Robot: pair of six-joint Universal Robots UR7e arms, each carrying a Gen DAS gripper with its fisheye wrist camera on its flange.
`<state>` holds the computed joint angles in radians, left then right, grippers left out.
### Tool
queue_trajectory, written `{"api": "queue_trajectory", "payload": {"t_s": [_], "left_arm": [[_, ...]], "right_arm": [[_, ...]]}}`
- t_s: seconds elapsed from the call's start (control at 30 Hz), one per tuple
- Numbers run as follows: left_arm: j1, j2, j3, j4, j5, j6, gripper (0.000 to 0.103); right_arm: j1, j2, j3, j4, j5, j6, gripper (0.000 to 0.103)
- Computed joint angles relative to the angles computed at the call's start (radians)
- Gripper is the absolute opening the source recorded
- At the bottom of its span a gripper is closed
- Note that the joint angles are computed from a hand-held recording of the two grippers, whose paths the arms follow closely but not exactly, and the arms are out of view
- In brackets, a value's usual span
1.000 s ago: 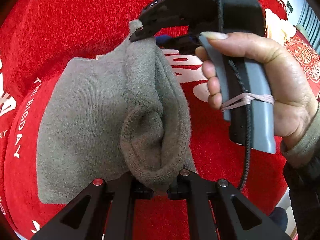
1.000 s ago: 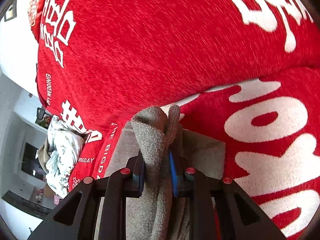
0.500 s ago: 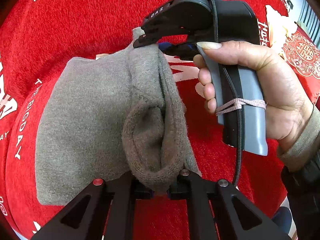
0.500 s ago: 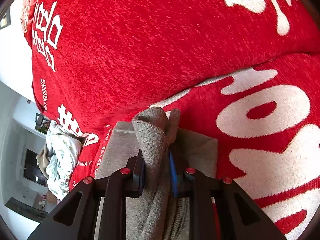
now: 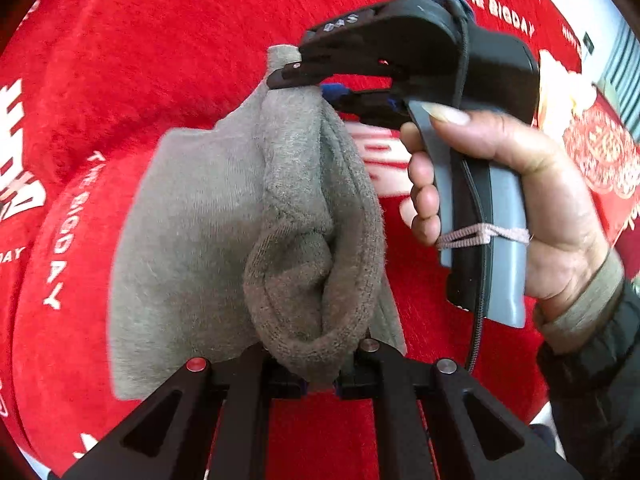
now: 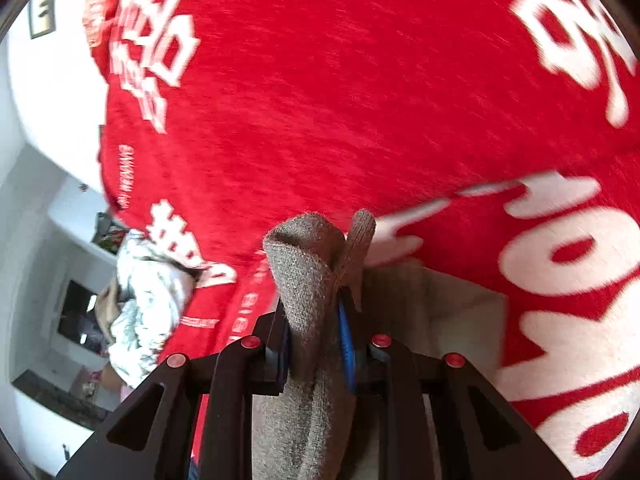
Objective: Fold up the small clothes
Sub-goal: 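Lower the folded bundle onto the bedspread and open both tools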
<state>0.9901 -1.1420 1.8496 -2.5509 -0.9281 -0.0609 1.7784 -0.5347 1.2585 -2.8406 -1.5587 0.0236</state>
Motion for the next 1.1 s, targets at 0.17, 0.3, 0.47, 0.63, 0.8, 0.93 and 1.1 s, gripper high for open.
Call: {"api": "queue_trajectory", "payload": {"t_s": [0.17,0.3,0.47,0.63,0.8,0.93,1.1], "left_arm": [[-0.025,0.002,0.001,-0.002,0.049,0.017,0.009],[-0.014,0.066,-0.035,0.066,0.055,-0.020,0.009],[-0.027,0.124,-0.032,0.060,0.111,0.004,0.009],[-0.026,0.138,-0.029,0.045,0.125,0.012,0.009],[-0.027,0.140,-0.024,0.033,0.122,0.024,0.009],[-0.031,0.126,-0.018,0.042,0.094,0.014,0.026],[-0.031,0.038,0.029,0.010,-0.025,0.028,0.078]], "right_arm": [[0.001,0.003,-0.015,0.000,0.031,-0.024,0.022],[-0.039,-0.001,0.007,0.023,-0.014,0.037,0.022],[-0.086,-0.011,0.060,-0.019,-0.007,0.082,0.022],[-0.098,-0.006,0.064,-0.028,-0.006,0.076,0.022],[-0.087,0.007,0.049,-0.024,-0.048,0.066,0.023],[-0.056,0.013,0.037,-0.032,-0.168,0.053,0.033],[-0.020,-0.030,0.087,-0.080,-0.278,0.073,0.082]]}}
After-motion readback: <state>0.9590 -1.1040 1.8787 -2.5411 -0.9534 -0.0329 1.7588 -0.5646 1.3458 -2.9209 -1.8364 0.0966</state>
